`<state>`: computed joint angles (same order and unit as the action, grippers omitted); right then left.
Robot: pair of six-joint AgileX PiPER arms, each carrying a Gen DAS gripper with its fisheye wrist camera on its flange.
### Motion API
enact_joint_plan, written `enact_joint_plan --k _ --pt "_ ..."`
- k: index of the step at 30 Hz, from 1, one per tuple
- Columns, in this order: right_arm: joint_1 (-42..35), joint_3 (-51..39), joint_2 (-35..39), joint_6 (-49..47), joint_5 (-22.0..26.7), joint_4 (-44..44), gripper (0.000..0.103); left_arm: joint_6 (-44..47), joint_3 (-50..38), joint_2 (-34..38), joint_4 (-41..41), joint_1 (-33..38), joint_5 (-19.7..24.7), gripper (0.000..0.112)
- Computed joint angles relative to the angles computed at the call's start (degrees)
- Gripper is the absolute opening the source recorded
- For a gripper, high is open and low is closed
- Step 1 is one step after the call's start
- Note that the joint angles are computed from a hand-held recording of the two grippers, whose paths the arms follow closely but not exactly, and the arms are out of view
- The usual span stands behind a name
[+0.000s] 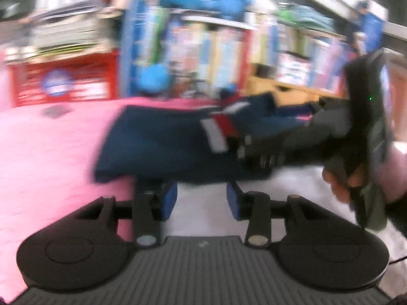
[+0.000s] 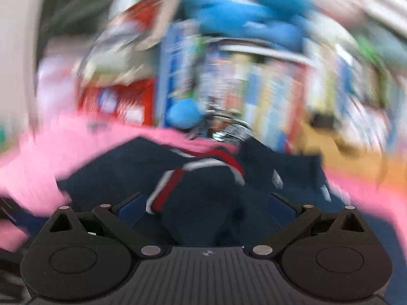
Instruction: Fold clothes
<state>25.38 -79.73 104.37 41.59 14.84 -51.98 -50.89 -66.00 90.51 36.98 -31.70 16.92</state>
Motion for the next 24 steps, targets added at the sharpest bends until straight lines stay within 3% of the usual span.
enact_joint_plan --k 2,4,6,9,10,12,15,17,19,21,22,23,24 --pt "4.32 -7.03 7.09 3.06 8.19 -11.46 0.089 -3.21 0.4 -0.55 2.15 1.56 1.61 0.041" --pt "4.26 -6.76 8.39 13.76 9.09 -20.02 0.078 -4.49 0.64 -0.94 3.0 2.95 1.3 0.041" --pt "2.03 -5.21 5.86 25.22 11.64 -21.36 0.078 -4.92 -0.04 -0.04 3.65 3.67 1.13 0.041" --pt "-2.17 -4.23 2.66 42.41 22.7 -17.23 0.079 -5.67 -1.86 2.11 4.8 4.19 1.21 0.041" --pt "-4.09 -2.9 1.62 48.14 24.18 -16.76 0.079 -6.09 -2.26 2.61 5.31 4.3 0.92 0.041" --pt "-7.77 2.04 -1.18 55.66 21.51 -18.26 0.08 -6.98 -3.27 3.64 5.94 4.13 0.66 0.041" --pt "-10.83 8.0 -5.19 53.24 11.04 -18.24 0.088 -6.86 -4.76 4.97 5.14 3.69 0.86 0.042" --pt "-12.3 8.8 -5.68 43.79 4.38 -10.0 0.095 -6.21 -4.98 5.23 4.34 3.33 1.08 0.042" --pt "-12.83 5.19 -2.39 33.33 3.53 1.46 0.095 -5.76 -5.16 5.39 4.29 2.94 1.48 0.042" --pt "-12.8 -0.84 2.73 23.88 5.44 12.92 0.086 -5.45 -5.88 5.7 4.15 2.78 2.2 0.042" --pt "-13.36 -1.79 3.83 18.85 4.39 18.65 0.065 -5.7 -6.28 5.82 4.65 2.8 2.42 0.043" --pt "-13.51 -2.8 4.71 15.52 4.17 22.09 0.052 -5.99 -6.66 5.94 5.19 2.8 2.64 0.043" --pt "-13.15 -4.0 4.69 13.01 5.38 23.24 0.048 -6.35 -7.04 6.06 5.82 2.81 2.83 0.043"
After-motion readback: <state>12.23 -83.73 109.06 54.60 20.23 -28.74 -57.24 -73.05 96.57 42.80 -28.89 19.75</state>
